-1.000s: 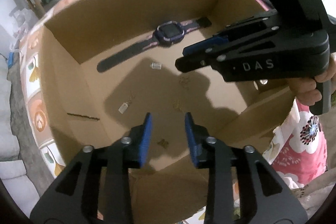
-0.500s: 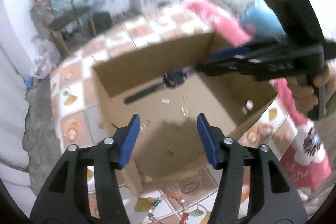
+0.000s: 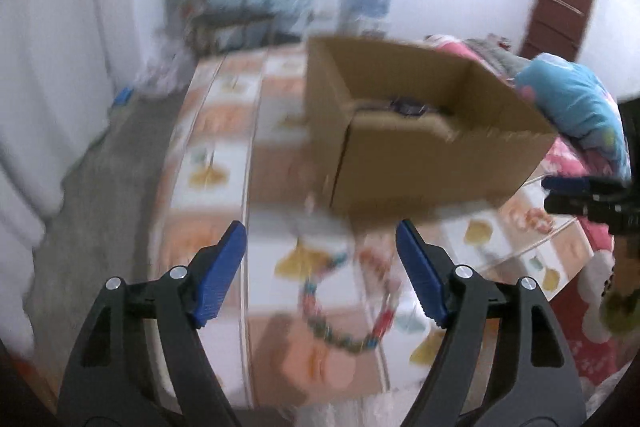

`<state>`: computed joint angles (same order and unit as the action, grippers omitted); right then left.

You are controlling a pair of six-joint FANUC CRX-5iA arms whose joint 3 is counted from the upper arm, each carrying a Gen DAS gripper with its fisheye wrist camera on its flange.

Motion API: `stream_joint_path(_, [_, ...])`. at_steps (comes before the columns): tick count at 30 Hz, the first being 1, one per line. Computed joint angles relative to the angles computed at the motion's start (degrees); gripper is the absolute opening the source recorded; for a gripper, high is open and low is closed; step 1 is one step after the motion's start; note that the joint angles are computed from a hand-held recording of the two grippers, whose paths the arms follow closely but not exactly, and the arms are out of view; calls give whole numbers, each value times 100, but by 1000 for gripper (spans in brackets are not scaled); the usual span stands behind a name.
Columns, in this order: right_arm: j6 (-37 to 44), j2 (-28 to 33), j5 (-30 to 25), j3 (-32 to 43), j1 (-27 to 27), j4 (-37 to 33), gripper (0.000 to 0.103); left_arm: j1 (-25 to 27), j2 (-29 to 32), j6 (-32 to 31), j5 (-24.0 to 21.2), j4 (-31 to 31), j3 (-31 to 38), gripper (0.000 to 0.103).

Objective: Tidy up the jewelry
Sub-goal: 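Move both open tools out of the box toward the bead bracelets, then close the right tool on the pink bead bracelet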

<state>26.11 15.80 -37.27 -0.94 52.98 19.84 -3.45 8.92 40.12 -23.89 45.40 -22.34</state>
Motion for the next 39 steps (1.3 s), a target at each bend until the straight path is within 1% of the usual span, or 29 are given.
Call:
stream_joint_path(1, [-259,58,-36,-35,34,44,59,33,50,174,-43,-116,21,74])
stream_joint_path(3, [-698,113,-191,-99,138,241,58,48,67,302,60,-151,-89,74])
stream_joint_path(5, [-951,124,-241,-168,210,295,58,42,15,122,181,15,-239,74])
stream_joint_path(7, [-1104,111,-345,-199,265,310,58,-5,-19,-272,247,428,-379,74])
stream_joint_path(8, [-1181,118,-463,-198,306,380,58,-64,-28,-612,279,826,-469,74])
stream_joint_path(10, [-1341,120,-736,-205,390,547,58,-159,-26,-1281,146,1595,-602,74])
stream_joint_path(12, [-1461,104,-921,-218,440,647,58,-288,3,-1667,38,1988,-668,74])
stream_joint_path(16, [-1860,16,-1307,-361,506,1100,58,-516,28,-2036,-24,2238,-778,73])
stream_joint_path(19, [-1992,-1,-1510,-398,459,1280,58,-622,59,-2086,-14,2186,-799,70])
stream_joint_path(23, [-1914,95,-1708,-325,353,1317,58,-779,30,-2133,312,1986,-832,64])
stream_joint_path(25, [-1854,189,-1760,-233,299,1232,58,-800,11,-2137,385,1894,-849,63])
stream_joint_path(27, [-1766,226,-1788,-191,239,1088,54,-809,-4,-2121,434,1813,-874,59])
stream_joint_path(30, [-1690,300,-1817,-114,159,913,49,-754,17,-1948,380,1565,-824,56])
stream_joint_path(32, [-1690,322,-1890,-121,141,955,48,-743,44,-1884,382,1452,-782,56])
stream_joint_path(35, [-1646,310,-1863,-136,77,785,41,-748,75,-1828,414,1323,-738,56])
stream_joint_path(39, [-1620,305,-1884,-171,81,802,35,-747,112,-1769,414,1184,-680,56])
